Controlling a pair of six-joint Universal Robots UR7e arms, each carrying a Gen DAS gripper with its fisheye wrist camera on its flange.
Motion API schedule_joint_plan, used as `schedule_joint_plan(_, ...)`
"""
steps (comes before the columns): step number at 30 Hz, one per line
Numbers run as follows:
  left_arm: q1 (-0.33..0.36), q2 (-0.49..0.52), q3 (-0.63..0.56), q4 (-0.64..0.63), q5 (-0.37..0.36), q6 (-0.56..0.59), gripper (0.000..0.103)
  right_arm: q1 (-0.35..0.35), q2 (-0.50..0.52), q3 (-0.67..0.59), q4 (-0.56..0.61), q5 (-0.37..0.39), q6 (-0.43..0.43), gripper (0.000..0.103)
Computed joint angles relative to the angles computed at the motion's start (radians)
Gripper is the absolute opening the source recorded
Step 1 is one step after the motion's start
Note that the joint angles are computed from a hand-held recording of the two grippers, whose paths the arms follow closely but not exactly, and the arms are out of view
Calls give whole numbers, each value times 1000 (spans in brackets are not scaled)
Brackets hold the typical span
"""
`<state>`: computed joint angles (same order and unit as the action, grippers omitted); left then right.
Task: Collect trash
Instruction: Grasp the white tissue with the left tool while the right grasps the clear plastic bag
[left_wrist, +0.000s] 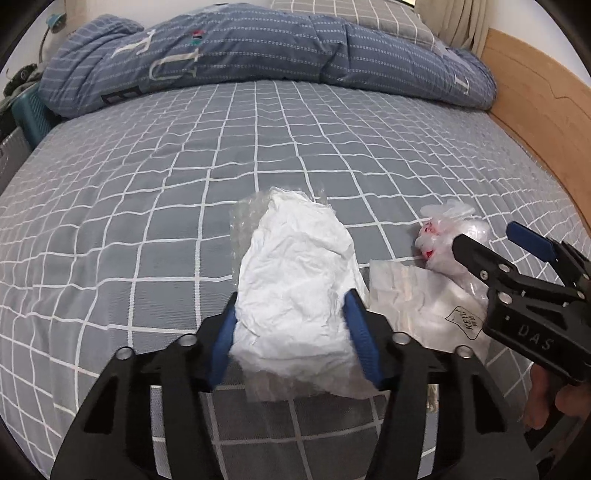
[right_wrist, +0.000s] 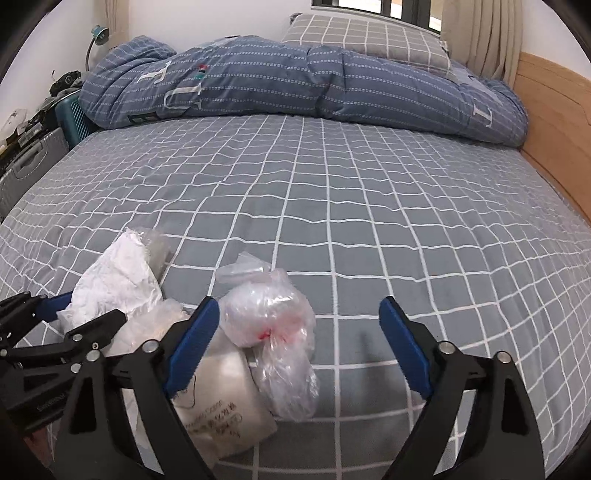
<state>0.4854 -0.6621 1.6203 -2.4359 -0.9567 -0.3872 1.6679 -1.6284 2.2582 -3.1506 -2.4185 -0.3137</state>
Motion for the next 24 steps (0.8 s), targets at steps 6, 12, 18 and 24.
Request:
schedule_joint_plan(6,5,-3,1,-6,-13,7,35,-6,16,-10,12,20,-2,73)
schedule_joint_plan(12,12,-22,1,-7,-47,-6,29,-6,24,-13,39,30,-1,56)
schedule_joint_plan(18,7,-35,3,-22,-38,-12,29,-9,8,-11,48,50,20,53)
schedule_joint_plan(24,6,-35,2,-7,-9,-35,37,-3,6,-13,53,47,23,53)
